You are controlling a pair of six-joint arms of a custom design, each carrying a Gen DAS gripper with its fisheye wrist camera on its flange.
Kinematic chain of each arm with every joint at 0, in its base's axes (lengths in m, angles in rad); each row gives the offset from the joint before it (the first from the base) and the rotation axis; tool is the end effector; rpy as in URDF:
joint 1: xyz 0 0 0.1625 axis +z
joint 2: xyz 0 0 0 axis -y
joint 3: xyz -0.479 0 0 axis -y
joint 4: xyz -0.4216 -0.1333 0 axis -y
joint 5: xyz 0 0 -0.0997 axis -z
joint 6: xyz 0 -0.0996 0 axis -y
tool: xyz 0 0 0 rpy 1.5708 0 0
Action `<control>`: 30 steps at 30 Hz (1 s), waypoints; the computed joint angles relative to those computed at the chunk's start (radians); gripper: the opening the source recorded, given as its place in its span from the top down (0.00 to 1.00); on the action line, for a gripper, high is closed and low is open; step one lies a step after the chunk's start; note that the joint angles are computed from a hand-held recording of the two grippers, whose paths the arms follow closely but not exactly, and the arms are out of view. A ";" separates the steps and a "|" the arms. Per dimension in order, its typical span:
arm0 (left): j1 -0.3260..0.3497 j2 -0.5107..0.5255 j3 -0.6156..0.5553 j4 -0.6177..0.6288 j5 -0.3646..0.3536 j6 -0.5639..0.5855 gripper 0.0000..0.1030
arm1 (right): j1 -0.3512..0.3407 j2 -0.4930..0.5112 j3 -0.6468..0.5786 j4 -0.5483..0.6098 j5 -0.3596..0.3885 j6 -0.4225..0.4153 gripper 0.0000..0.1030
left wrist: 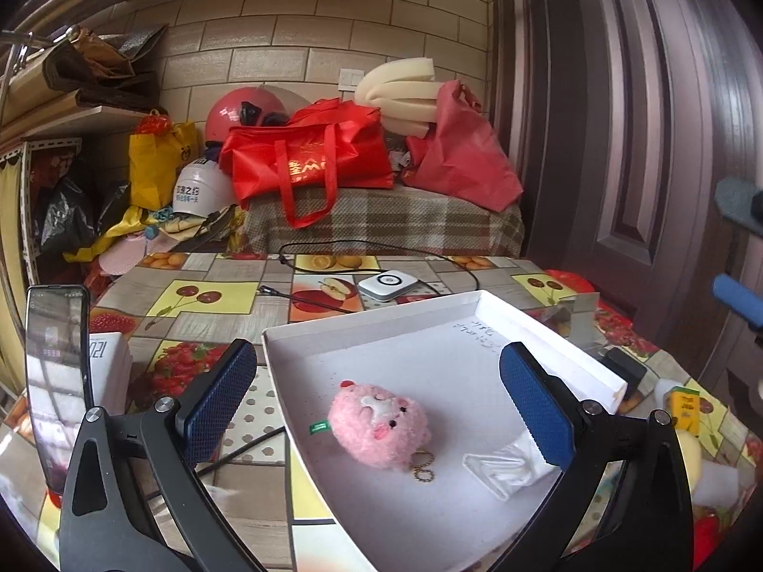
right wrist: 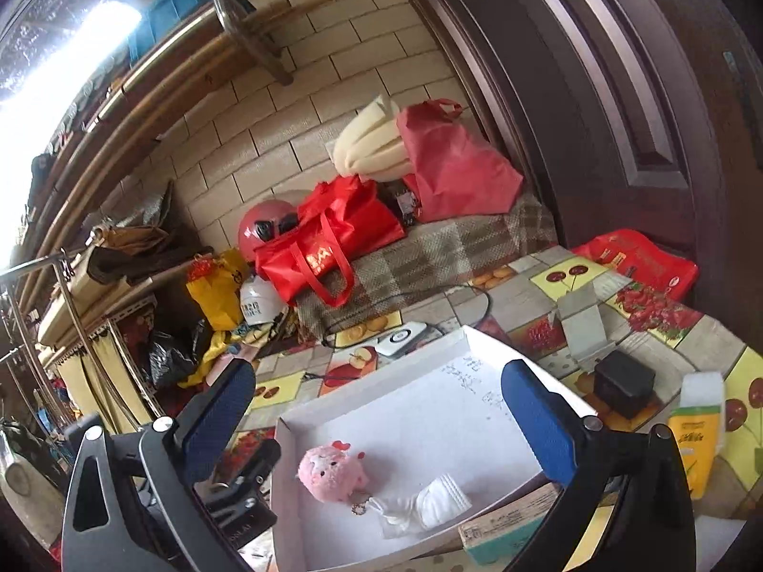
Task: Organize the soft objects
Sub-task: 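Grasp the red apple plush with the left gripper while the right gripper grasps the white foam sheet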
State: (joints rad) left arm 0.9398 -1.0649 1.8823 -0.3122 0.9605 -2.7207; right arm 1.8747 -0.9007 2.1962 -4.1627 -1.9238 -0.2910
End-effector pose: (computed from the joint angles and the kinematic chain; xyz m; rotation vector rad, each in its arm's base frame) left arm -0.1670 -0.5513 0.1473 0.7813 2.1927 -1.4177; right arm 0.2527 -0.4752 0.2028 0.3725 -2.2625 1.7236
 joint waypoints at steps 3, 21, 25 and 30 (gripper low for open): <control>-0.018 -0.004 0.011 0.034 0.061 0.003 0.00 | -0.017 -0.085 0.075 -0.026 0.019 -0.047 0.00; -0.174 0.357 -0.168 0.761 0.429 0.052 0.01 | -0.266 -0.347 0.351 0.428 -0.239 -0.275 0.00; -0.189 0.405 -0.200 0.794 0.392 0.018 0.17 | -0.264 -0.312 0.308 0.486 -0.253 -0.302 0.00; -0.176 0.402 -0.201 0.802 0.401 0.019 0.40 | -0.248 -0.255 0.268 0.530 -0.341 -0.332 0.06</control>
State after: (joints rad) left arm 0.7640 -0.6625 1.6815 0.4898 1.3616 -2.7017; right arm 1.6271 -1.1558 2.4643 -3.6324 -2.2649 -0.6230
